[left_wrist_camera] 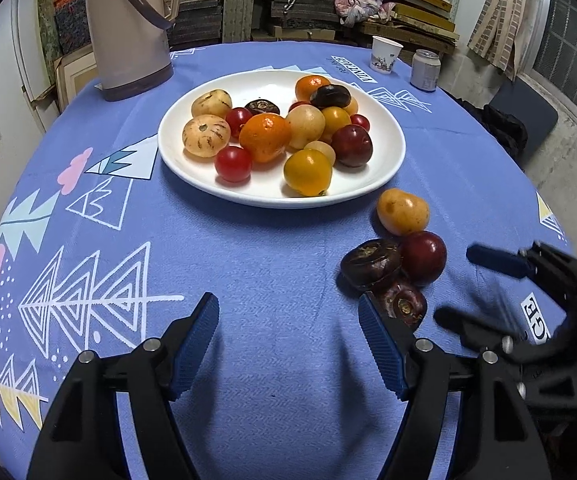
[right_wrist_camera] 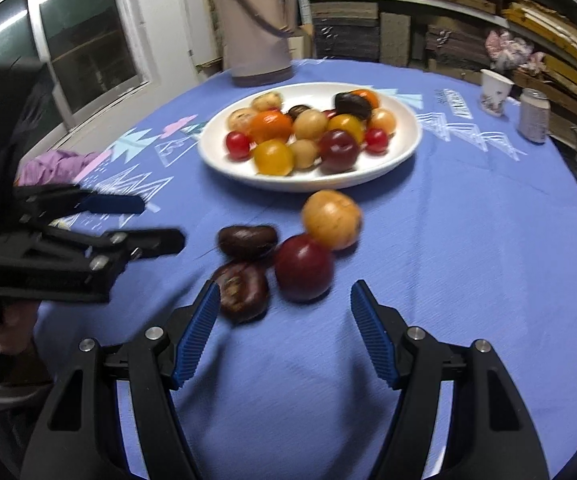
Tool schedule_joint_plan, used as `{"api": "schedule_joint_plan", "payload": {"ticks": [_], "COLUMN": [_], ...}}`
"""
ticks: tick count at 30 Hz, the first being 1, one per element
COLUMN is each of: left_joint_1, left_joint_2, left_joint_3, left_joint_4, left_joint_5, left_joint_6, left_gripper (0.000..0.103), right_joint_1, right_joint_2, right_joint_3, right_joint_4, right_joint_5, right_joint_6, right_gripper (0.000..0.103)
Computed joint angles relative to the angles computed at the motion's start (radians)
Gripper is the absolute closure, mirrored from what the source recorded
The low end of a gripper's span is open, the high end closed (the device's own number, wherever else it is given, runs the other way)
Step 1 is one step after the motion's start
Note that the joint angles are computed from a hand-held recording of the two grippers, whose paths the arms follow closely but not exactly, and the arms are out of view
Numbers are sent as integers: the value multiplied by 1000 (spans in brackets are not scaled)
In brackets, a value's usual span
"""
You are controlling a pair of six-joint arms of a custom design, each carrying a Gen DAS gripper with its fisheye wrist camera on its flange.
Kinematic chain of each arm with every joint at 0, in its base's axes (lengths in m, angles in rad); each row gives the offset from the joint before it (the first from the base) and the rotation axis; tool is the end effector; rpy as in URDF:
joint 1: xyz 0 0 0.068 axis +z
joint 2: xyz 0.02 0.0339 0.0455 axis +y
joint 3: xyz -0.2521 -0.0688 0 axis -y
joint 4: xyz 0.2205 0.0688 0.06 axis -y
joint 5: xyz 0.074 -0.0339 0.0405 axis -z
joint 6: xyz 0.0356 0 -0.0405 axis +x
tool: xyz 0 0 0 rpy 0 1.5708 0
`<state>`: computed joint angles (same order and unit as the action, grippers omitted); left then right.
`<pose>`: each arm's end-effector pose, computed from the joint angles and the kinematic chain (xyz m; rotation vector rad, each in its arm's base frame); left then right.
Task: Organize fruits
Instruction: 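Move both open tools back to the remaining fruits on the cloth, then grasp a dark brown fruit with the right tool while the left grasps another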
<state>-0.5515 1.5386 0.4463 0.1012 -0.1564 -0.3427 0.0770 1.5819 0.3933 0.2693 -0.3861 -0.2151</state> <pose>0.1958 -0.1139 0.1060 0.2064 2.5419 -0.1486 0.2239 0.0307 0.0983 -0.5138 2.3875 0.4184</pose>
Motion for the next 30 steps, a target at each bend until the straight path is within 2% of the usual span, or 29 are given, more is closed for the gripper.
{"api": "schedule_joint_plan", "payload": {"ticks": [4, 11, 16, 22, 25, 30], "left_joint_1": [19, 40, 63, 84, 90, 90], "left_joint_2": [-10, -27, -26, -25, -24, -28], "left_joint_3": [-14, -31, -37, -40, -40, -42], "left_joint_4": [6, 11, 18, 21, 20, 19], "left_joint_5": [8, 19, 34, 49, 54, 56], "left_joint_6": [2, 14, 27, 37, 42, 45], "left_gripper": [30, 30, 30, 30, 30, 30], "right_joint_1": [38, 115, 155, 203, 208, 213], "right_joint_2": [-3, 74, 122, 146, 160, 169], "right_joint_3": [-13, 10, 36, 72, 80, 97], "right_joint_4": [-6, 33, 47, 37, 45, 35], "right_joint_5": [-6, 42, 68, 120, 152, 163], "right_joint_6": [-5, 29, 50, 81, 95, 96], "right_gripper": [37, 37, 45, 47, 61, 61]}}
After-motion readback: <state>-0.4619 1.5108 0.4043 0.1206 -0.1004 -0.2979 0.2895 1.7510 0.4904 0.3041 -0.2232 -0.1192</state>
